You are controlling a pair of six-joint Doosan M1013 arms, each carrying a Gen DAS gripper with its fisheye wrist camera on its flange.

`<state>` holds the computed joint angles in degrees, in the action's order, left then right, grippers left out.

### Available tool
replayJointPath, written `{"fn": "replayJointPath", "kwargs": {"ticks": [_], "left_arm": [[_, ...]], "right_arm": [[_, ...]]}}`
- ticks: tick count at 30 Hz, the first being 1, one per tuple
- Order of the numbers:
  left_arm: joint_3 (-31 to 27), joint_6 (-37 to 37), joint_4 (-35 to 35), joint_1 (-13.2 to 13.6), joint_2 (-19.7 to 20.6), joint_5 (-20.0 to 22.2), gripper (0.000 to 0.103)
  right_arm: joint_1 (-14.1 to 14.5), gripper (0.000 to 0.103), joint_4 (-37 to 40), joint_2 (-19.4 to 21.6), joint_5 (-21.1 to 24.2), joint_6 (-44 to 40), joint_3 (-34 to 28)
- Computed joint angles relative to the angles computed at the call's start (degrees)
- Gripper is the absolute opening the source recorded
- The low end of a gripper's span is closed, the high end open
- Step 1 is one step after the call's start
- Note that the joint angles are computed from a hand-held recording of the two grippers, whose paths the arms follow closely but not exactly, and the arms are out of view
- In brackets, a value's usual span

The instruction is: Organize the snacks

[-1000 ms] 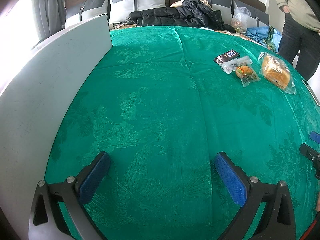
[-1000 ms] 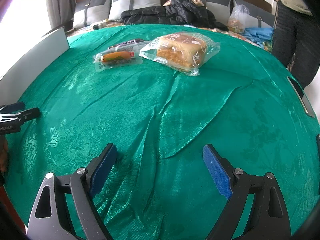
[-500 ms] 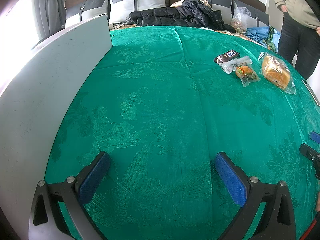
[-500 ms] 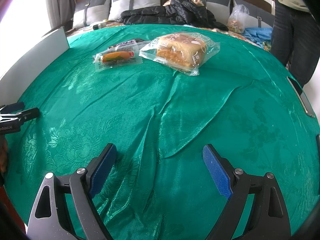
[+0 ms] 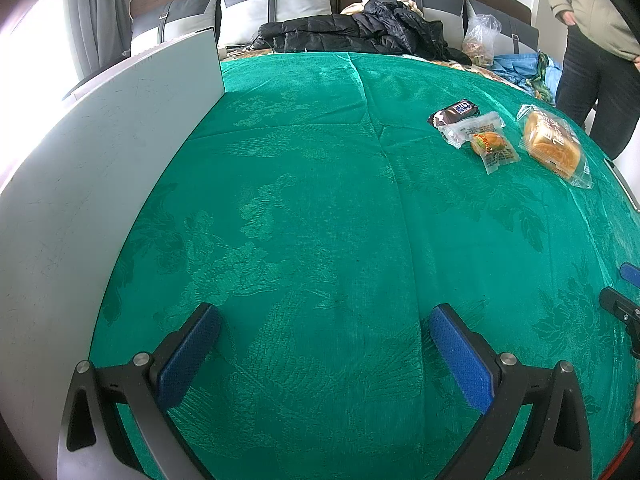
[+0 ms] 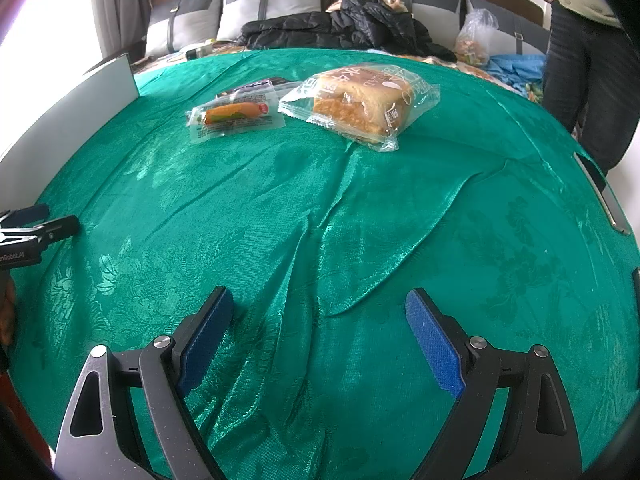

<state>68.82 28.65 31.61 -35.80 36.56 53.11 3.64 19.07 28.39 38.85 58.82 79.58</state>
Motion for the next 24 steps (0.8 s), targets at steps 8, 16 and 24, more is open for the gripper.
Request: {"fn": "replayJointPath", "kwargs": {"ticks": [8,16,24], "left_arm": [[0.00,-0.01,-0.01,0.00,0.00,-0.01,0.103],[0.00,0.00,0.03,-0.04,-0.02,0.10,0.103],[-9.00,19.45,-17.49,3.81,3.59,3.01,0.100]], "right_arm": [[-0.11,0.091,0.14,-0.22,0.07,-0.18,0.22],[-0.11,0.091,0.12,-0.22,0.00,-0.18,0.25],[-0.19,0.091,0.40,-0.16,0.11,-0.43,0.18]]}}
